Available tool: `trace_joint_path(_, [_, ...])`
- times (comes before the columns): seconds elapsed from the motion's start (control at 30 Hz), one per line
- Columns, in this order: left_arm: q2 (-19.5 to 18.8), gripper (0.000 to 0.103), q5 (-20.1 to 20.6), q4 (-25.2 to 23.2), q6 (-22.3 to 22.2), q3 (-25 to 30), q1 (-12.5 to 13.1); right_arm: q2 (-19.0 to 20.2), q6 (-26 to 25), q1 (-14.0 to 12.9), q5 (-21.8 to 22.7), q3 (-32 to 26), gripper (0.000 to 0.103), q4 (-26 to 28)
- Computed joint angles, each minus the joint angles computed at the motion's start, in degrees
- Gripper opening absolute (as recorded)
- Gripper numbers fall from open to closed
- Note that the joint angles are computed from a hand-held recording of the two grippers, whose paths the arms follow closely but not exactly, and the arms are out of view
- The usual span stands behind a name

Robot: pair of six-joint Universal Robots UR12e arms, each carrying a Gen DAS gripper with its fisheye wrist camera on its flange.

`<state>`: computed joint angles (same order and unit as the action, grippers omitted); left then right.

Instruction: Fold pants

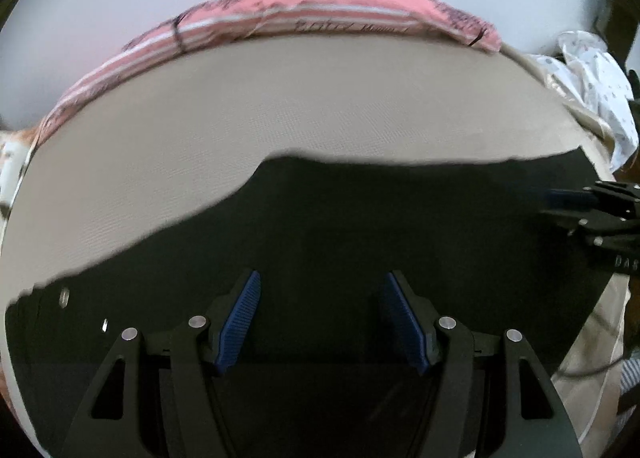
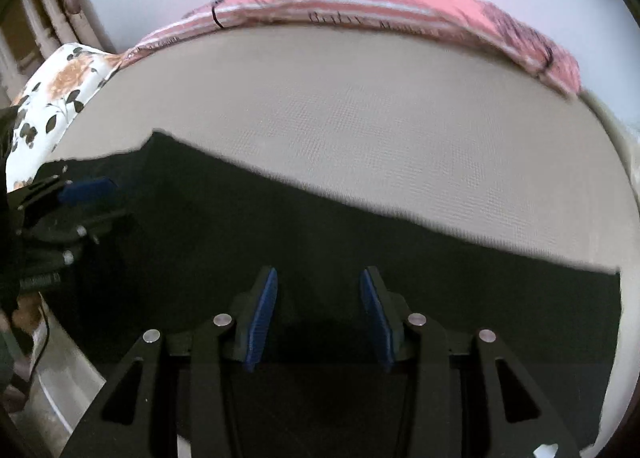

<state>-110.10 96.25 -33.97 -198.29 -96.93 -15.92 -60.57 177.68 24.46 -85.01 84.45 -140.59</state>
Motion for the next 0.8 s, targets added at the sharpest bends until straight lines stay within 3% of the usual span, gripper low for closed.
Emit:
trace_joint_path(0.07, [1.03, 0.065, 1.33, -0.47, -1.3, -1.65, 0.09, -0.23, 2.65, -0.61, -2.38, 1.3, 0.041, -0.49])
trace_joint_path(0.23, [2.96, 0.065, 4.91, -0.39, -2.91, -5.01, 0.17, -1.51, 10.38, -3.46, -0.62, 4.07, 0.039, -3.53])
trace_joint_path(0.33, [3.37, 0.065, 6.11, 0.47, -2.78, -6.01, 0.09, -2.8, 12.56, -3.84, -5.16, 5.28, 0.042, -3.93])
trace_joint_path(0.37, [3.27, 0.065, 6.56, 0.29, -2.67, -5.88, -0.05, -3.38, 13.52, -4.28, -4.74, 6.0, 0.043, -4.3])
trace_joint_path(0.47, [3.05, 0.065, 7.89, -0.57, -3.66, -5.21, -0.59, -6.49, 18.67, -6.95, 0.17, 9.98, 0.042, -6.6])
trace_joint_path(0.67, [2.34, 0.065, 3.9, 1.02, -3.19, -3.73, -1.56, -12.73, 31.08, -13.47, 12.98, 19.59, 0.043, -11.41])
trace_joint_path(0.8, [1.12, 0.065, 1.44, 2.18, -2.38, -2.26, -2.48, -15.97, 35.75, -15.61, 14.82, 24.27, 0.044, -12.6])
